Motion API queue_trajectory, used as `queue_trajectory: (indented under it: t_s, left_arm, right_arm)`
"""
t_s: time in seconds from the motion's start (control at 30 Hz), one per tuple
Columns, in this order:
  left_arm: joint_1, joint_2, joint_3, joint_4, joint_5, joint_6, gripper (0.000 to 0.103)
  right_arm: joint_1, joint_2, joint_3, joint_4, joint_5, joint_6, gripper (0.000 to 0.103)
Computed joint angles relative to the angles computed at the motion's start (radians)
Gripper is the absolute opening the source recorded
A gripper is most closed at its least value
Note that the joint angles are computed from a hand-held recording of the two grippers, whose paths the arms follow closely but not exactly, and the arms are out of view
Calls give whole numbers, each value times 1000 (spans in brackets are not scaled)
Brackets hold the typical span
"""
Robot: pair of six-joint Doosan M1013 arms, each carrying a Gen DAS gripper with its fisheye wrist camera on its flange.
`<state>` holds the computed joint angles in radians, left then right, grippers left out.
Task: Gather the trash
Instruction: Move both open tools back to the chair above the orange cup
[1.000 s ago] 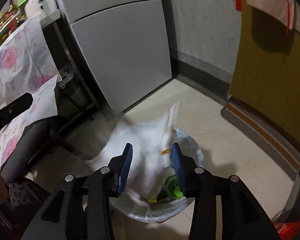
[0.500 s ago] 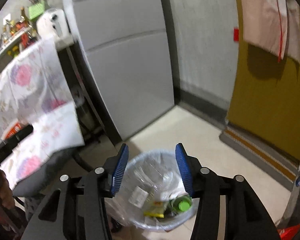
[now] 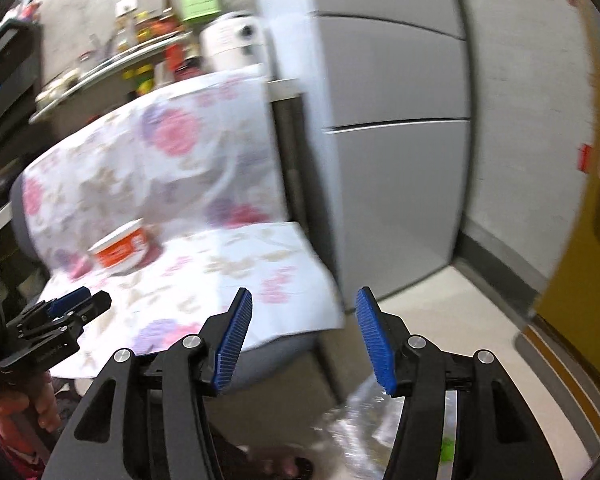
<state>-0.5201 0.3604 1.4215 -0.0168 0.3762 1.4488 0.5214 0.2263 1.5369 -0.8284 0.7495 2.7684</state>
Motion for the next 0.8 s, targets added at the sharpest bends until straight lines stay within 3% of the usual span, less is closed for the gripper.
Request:
queue_trajectory:
  t_s: [0.2,0.43,0.63,0.73,0.8]
  left_arm:
    - [61,-17,22,293,36,-340,60]
    - [123,-13,8,378,69,-488,60]
    - [157,28,-73,397,99,-479,60]
    - [168,62,-131,366,111,-418,60]
    - [176,97,-185,296,112,-308,60]
  right_arm:
    - [9,96,-122,145,-54,-209,56]
    - [7,220,-298,354,-63,-477,56]
    - [2,331,-468,464,-34,-637,56]
    - [-6,388,-556,525,-6,-694,56]
    - [-10,415,-597,534,1,-695,56]
